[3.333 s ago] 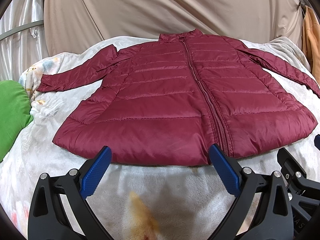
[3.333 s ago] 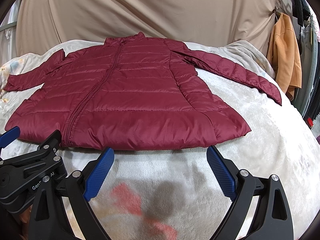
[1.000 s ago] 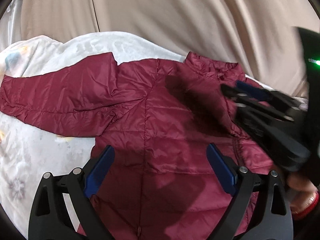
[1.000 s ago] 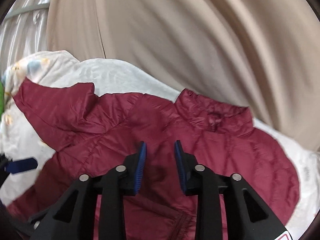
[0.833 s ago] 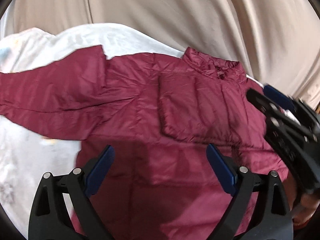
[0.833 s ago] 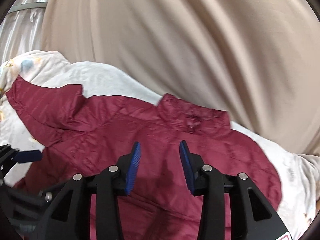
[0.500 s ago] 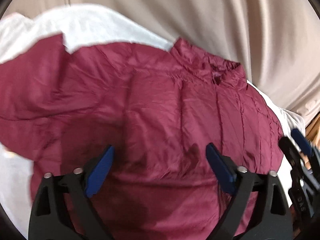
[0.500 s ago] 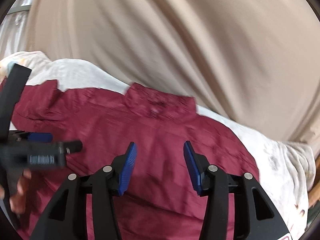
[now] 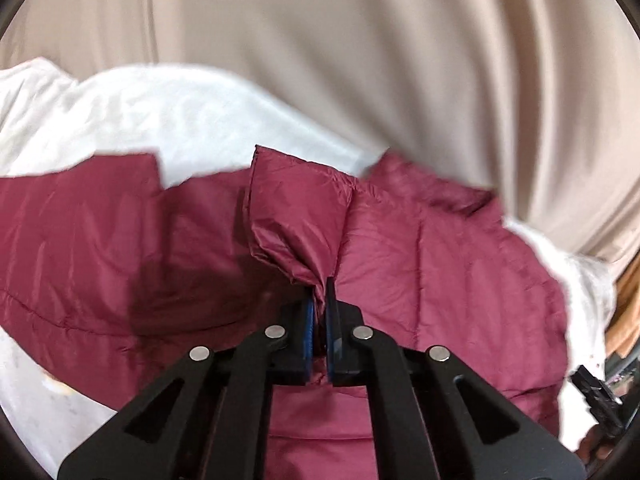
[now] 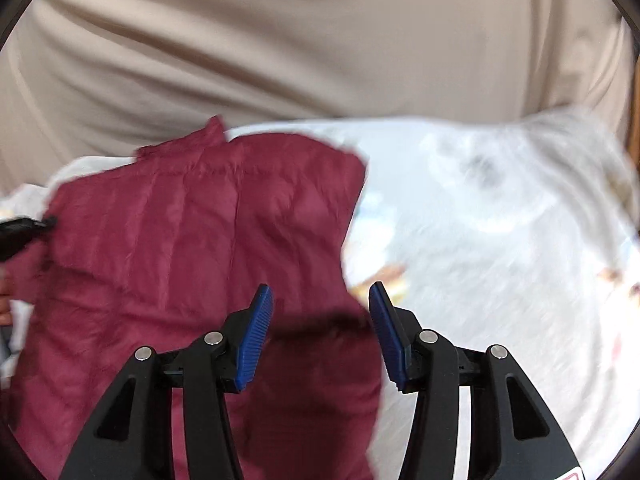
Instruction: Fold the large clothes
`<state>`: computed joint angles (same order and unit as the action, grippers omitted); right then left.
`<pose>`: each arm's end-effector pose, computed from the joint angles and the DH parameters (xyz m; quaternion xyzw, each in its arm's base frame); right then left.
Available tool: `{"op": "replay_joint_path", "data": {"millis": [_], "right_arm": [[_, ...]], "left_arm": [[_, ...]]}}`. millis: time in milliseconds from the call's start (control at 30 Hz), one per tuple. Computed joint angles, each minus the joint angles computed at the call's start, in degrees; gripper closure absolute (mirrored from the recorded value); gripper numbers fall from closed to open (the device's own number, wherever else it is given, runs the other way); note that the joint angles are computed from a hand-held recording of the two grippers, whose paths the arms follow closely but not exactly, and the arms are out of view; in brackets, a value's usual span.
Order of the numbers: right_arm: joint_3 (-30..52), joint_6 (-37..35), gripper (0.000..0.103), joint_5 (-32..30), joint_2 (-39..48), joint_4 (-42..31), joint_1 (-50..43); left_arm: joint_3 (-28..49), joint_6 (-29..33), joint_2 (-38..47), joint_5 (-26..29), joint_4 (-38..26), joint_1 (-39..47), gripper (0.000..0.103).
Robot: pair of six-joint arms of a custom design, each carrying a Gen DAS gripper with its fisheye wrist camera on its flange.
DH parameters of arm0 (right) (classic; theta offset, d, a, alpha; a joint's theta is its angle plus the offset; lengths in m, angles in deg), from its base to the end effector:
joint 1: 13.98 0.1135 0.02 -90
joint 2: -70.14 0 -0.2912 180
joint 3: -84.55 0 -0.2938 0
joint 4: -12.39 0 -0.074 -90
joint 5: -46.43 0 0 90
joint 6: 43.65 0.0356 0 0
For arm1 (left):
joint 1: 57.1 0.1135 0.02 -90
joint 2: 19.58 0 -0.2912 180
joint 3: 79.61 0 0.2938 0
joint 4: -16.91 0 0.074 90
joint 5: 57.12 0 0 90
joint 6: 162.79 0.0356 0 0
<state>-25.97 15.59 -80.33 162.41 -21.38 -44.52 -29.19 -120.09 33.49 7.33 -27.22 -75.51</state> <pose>0.3199 -0.1640 0.2051 -0.0925 0.9087 0.1206 0.3888 0.2052 -0.0521 0.2554 -0.3050 0.8577 -0.0222 0.4133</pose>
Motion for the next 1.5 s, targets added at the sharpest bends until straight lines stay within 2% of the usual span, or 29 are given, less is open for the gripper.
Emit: {"op": "replay_joint_path", "data": {"millis": [33, 167, 233, 267, 333, 433, 467, 533, 600, 667, 700, 733, 867, 900, 933, 967, 1033, 1067, 1100, 1133, 1200, 1233, 1267, 1300, 1367, 1400, 1433, 1500], "right_arm": [[-0.29, -0.71, 0.054, 0.0, 0.28, -0.56, 0.7], [-2.05, 1.34, 0.056, 5.1, 1.2, 4.85, 4.24], [-2.11, 3.72, 0.077, 10.73, 3.25, 9.67, 5.61], [-0.83, 4.86, 0.082, 12.07, 4.82, 9.78, 5.33], [3.95, 8.57, 0.097, 11.48, 9.63, 6.75, 3.54], [11.77, 12.48, 0.097, 4.74, 15.73, -1.77, -0.63], [11.72, 13.08, 0.096, 5.34, 15.1, -1.74, -0.84], [9.31, 15.25, 0.082, 7.65, 10.84, 2.43, -0.67], [10.87, 15.89, 0.081, 5.45, 9.54, 2.17, -0.14], [13.34, 17.56, 0.068, 5.45, 9.54, 2.35, 1.92], [15.08, 18.38, 0.053, 5.64, 10.33, 2.54, 3.49], [17.44, 18.62, 0.045, 5.59, 11.95, 1.8, 4.57], [29.86, 21.83, 0.045, 5.75, 21.86, -4.55, 9.39], [30.33, 21.7, 0.048, 6.83, 22.38, -6.38, 10.6], [32.73, 21.78, 0.063, 9.21, 24.34, -7.66, 11.98], [32.25, 21.52, 0.072, 9.66, 24.03, -6.85, 12.01], [29.0, 23.51, 0.101, 5.82, 21.58, -0.53, 10.32], [27.23, 24.75, 0.102, 4.58, 20.69, 2.19, 9.48], [27.68, 26.04, 0.103, 6.81, 22.08, 4.36, 9.09], [30.75, 24.99, 0.103, 12.34, 25.17, 1.82, 9.79], [35.14, 23.13, 0.103, 18.37, 29.86, -2.87, 9.97], [34.15, 23.98, 0.103, 15.29, 29.58, -1.8, 8.56], [31.93, 25.27, 0.103, 9.65, 27.91, -0.4, 6.3], [29.94, 25.27, 0.099, 4.26, 26.2, 0.29, 4.29], [25.88, 22.45, 0.092, -2.37, 22.65, 0.54, 1.29], [24.13, 20.18, 0.079, -3.92, 21.25, -0.17, 0.6], [23.31, 17.84, 0.06, -4.81, 20.6, -1.6, 0.26], [22.7, 11.52, 0.053, -6.74, 20.41, -7.52, 0.12]], "left_arm": [[-0.8, -0.03, 0.94, 0.47, 0.21, 0.82, 0.1], [-4.8, -0.77, 1.8, 1.47, 4.15, 1.49, 0.099], [-5.22, -1.19, 1.88, -0.23, 4.5, -0.31, 0.098], [-5.29, -1.21, 2.07, -0.43, 4.79, -1.1, 0.098], [-5.88, -1.43, 1.9, 0.31, 5.78, -3.34, 0.095], [-5.12, -0.56, 4.5, -0.39, 6.33, -6.27, 0.094], [-4.34, -0.53, 5.89, -0.91, 6.54, -6.69, 0.094], [-4.5, -0.69, 6.84, -1.93, 7.27, -7.23, 0.094], [-5.19, -0.52, 7.32, -1.63, 9.1, -6.77, 0.093], [-5.63, -0.23, 7.93, -1.75, 10.72, -6.68, 0.093], [-5.88, -0.3, 7.92, -2.02, 11.05, -6.97, 0.092], [-6.12, -0.22, 7.87, -2.03, 11.5, -7.06, 0.091], [-8.76, 0.11, 4.89, -0.7, 13.64, -7.3, 0.085], [-9.24, 0.17, 4.53, -0.32, 14.25, -7.19, 0.084], [-9.76, 0.28, 4.21, 0.25, 15.06, -6.95, 0.083], [-10.17, 0.35, 4.07, 0.77, 15.85, -6.69, 0.083], [-10.87, 0.33, 3.59, 1.42, 16.67, -6.42, 0.083], [-11.04, 0.41, 3.73, 1.36, 17.16, -6.42, 0.083], [-11.16, 0.45, 3.76, 1.46, 17.42, -6.45, 0.082], [-11.17, 0.62, 3.96, 1.6, 17.67, -6.48, 0.081], [-10.92, 0.69, 4.63, 1.25, 17.54, -6.71, 0.08], [-10.82, 0.76, 4.93, 1.14, 17.74, -6.74, 0.08], [-10.86, 0.8, 4.95, 1.19, 17.9, -6.72, 0.08], [-10.95, 0.86, 4.84, 1.32, 18.0, -6.6, 0.08], [-11.25, 1.01, 4.51, 1.61, 18.25, -6.42, 0.079], [-11.26, 1.09, 4.6, 1.62, 18.39, -6.41, 0.078], [-11.2, 1.23, 4.79, 1.55, 18.5, -6.48, 0.076], [-10.73, 1.35, 5.35, 0.85, 18.21, -7.1, 0.074]]}}
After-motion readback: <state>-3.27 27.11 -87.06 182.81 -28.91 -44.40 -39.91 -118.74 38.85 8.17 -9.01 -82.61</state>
